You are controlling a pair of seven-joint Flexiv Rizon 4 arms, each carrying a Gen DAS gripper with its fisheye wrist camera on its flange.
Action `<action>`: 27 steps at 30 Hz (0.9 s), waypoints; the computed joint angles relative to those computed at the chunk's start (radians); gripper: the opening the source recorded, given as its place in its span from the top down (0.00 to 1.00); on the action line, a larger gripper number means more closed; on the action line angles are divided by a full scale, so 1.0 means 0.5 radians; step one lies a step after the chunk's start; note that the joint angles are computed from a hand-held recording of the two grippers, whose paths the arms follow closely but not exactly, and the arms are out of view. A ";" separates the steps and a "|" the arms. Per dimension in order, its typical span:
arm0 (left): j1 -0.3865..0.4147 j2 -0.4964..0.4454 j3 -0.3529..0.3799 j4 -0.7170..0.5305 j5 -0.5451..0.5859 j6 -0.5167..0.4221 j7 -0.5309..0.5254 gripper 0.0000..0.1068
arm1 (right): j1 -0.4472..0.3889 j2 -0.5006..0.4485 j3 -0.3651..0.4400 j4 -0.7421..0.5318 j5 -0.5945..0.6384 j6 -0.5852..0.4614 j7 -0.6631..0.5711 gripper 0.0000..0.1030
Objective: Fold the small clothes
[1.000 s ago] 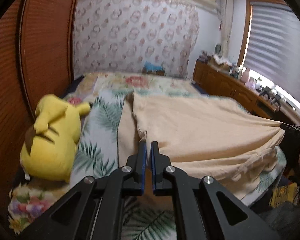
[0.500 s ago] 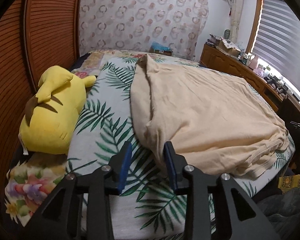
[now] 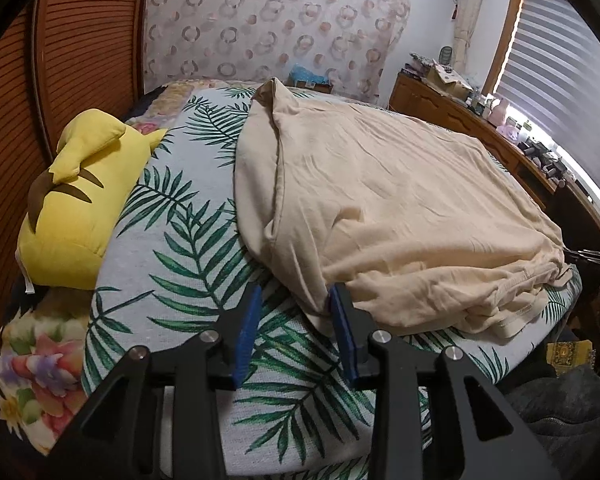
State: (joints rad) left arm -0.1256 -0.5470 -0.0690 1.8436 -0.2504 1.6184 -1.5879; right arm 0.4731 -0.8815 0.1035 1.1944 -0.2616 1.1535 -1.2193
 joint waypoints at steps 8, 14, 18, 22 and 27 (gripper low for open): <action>0.076 -0.007 -0.095 0.007 -0.015 0.025 0.026 0.69 | 0.009 0.273 -0.039 0.251 -0.078 -0.051 -0.008 0.95; 0.111 -0.036 -0.142 -0.029 -0.035 0.022 0.051 0.68 | 0.067 0.236 -0.101 0.203 -0.181 -0.104 0.075 0.87; 0.054 -0.046 -0.074 -0.070 -0.038 -0.016 0.031 0.68 | 0.101 0.180 -0.181 0.152 -0.253 -0.042 0.202 0.74; 0.049 -0.061 -0.068 -0.089 -0.048 -0.025 0.020 0.68 | 0.137 0.116 -0.254 0.087 -0.332 0.015 0.294 0.52; -0.005 -0.078 0.001 -0.136 -0.033 -0.061 -0.006 0.68 | 0.146 -0.026 -0.284 -0.060 -0.353 0.175 0.382 0.51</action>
